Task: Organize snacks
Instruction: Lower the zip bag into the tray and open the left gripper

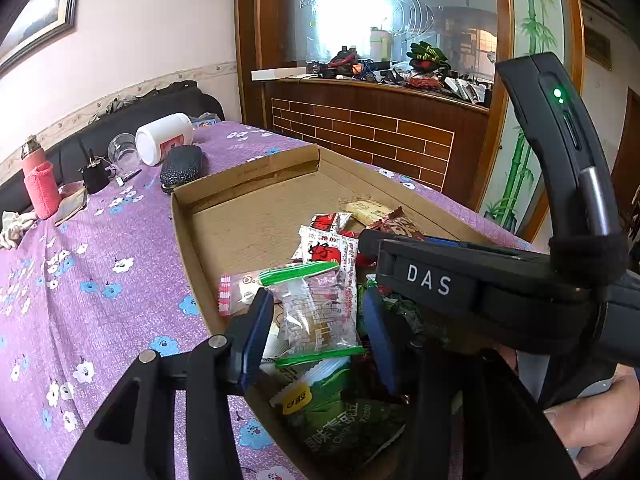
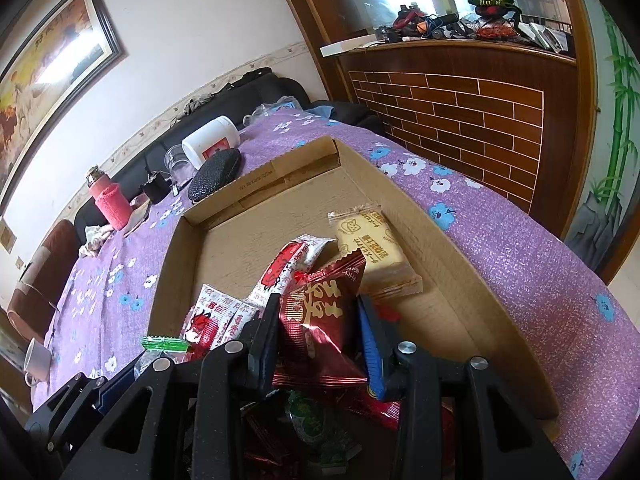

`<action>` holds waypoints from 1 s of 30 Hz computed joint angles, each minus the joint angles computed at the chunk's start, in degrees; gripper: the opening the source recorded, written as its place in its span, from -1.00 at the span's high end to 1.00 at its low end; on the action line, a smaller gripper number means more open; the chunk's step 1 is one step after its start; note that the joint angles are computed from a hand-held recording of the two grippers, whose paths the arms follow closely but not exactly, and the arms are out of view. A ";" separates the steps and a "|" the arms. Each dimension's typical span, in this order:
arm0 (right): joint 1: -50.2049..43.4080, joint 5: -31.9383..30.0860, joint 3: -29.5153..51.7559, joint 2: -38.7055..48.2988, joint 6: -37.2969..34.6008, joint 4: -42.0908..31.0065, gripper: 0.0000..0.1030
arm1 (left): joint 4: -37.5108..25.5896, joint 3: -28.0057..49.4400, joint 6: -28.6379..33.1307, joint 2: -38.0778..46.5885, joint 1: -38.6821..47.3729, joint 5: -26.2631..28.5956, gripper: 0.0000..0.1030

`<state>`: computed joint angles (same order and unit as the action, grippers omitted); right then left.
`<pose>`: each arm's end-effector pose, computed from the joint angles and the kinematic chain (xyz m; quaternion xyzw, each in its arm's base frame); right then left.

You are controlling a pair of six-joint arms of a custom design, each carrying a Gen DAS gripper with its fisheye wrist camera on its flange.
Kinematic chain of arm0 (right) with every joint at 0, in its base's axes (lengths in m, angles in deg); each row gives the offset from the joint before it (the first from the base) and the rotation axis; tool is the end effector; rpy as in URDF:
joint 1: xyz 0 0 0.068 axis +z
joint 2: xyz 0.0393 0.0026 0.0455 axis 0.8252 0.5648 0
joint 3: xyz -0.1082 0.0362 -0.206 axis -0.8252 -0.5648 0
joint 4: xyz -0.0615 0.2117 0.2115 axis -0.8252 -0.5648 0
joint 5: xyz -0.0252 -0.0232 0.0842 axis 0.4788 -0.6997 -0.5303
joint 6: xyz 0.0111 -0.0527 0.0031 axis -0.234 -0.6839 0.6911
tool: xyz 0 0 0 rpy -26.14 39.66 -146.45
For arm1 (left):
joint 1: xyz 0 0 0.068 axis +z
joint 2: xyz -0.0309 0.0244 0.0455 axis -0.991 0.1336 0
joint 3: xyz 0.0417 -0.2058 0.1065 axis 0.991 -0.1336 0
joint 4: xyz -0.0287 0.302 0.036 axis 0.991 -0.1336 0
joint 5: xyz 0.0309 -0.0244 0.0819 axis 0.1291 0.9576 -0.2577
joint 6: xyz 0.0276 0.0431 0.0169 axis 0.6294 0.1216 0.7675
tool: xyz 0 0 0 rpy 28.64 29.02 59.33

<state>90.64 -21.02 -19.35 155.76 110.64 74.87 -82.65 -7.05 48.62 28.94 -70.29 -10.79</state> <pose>0.2715 0.1795 0.0728 0.0887 0.9044 0.1531 0.3884 0.2330 0.0334 0.0853 0.1769 0.8814 -0.0857 0.4296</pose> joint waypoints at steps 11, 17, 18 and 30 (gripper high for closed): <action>0.14 0.26 -0.25 -0.22 0.00 0.17 0.24 | 0.35 0.06 -0.19 0.25 -0.23 -0.26 -0.01; 0.38 0.60 -0.57 -0.62 0.21 0.44 0.24 | -0.09 0.46 0.09 0.34 0.44 0.22 -0.08; 0.49 0.77 -0.73 -0.86 0.18 0.45 0.24 | -0.11 0.47 0.21 0.31 0.56 0.28 -0.09; 1.40 3.29 -0.71 -1.53 -0.11 -0.20 0.15 | 0.29 -0.29 0.42 -0.96 0.56 0.50 -0.29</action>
